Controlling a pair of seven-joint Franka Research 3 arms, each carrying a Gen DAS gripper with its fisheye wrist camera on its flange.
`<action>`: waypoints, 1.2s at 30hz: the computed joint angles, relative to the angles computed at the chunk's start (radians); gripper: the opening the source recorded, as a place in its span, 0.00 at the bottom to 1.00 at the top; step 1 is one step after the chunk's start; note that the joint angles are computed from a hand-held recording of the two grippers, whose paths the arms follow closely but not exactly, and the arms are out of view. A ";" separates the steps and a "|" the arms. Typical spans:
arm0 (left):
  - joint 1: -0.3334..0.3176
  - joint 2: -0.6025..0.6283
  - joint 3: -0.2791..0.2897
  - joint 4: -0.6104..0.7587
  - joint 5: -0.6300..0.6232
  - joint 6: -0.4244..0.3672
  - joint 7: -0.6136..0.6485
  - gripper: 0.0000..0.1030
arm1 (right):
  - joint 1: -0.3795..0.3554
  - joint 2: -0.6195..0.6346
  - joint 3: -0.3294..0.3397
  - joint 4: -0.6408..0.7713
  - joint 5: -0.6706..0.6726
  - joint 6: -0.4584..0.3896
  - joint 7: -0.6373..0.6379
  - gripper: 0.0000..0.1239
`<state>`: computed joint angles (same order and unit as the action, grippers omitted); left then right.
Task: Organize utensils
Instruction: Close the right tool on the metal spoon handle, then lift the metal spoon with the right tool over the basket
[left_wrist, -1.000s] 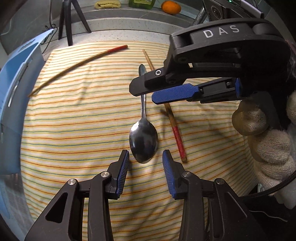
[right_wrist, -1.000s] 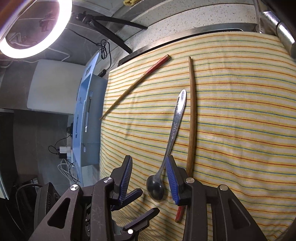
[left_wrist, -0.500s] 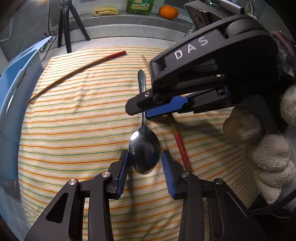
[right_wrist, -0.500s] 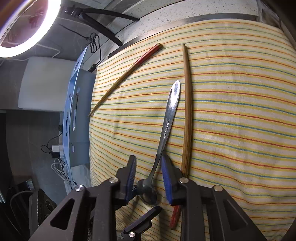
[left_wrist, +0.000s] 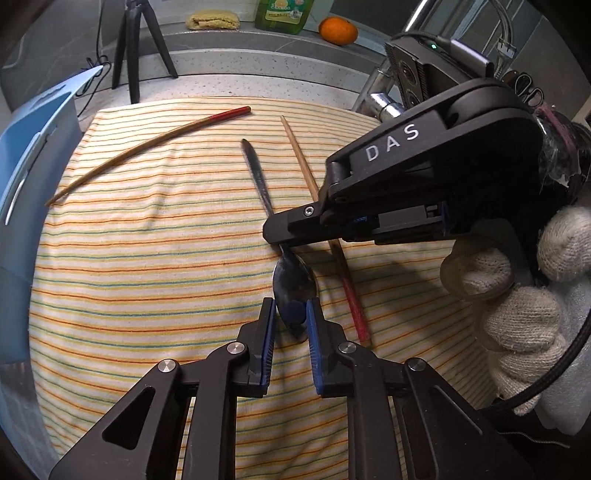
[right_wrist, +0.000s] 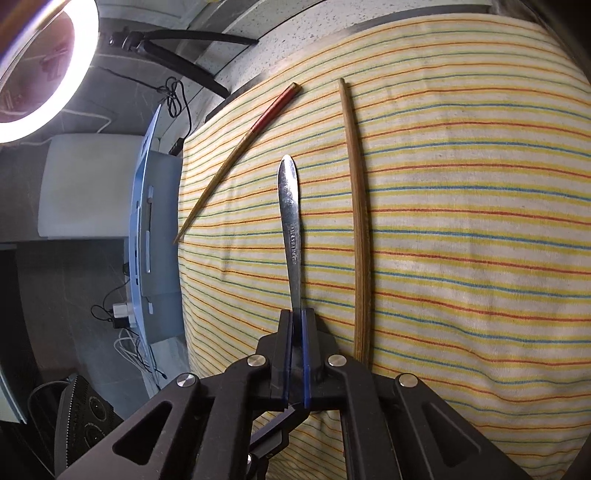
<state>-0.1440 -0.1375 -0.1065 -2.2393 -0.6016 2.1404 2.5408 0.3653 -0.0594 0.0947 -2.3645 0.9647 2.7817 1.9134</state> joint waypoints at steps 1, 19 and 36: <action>-0.001 0.003 -0.002 0.000 0.002 0.012 -0.004 0.15 | 0.001 -0.001 -0.001 -0.004 0.029 0.005 -0.007 0.03; -0.034 -0.030 0.009 -0.040 0.010 0.054 0.033 0.19 | 0.020 -0.031 0.004 -0.012 0.090 0.023 0.016 0.03; 0.090 0.058 0.064 0.217 -0.005 -0.105 0.129 0.17 | 0.036 0.158 0.040 0.317 -0.125 0.047 0.167 0.03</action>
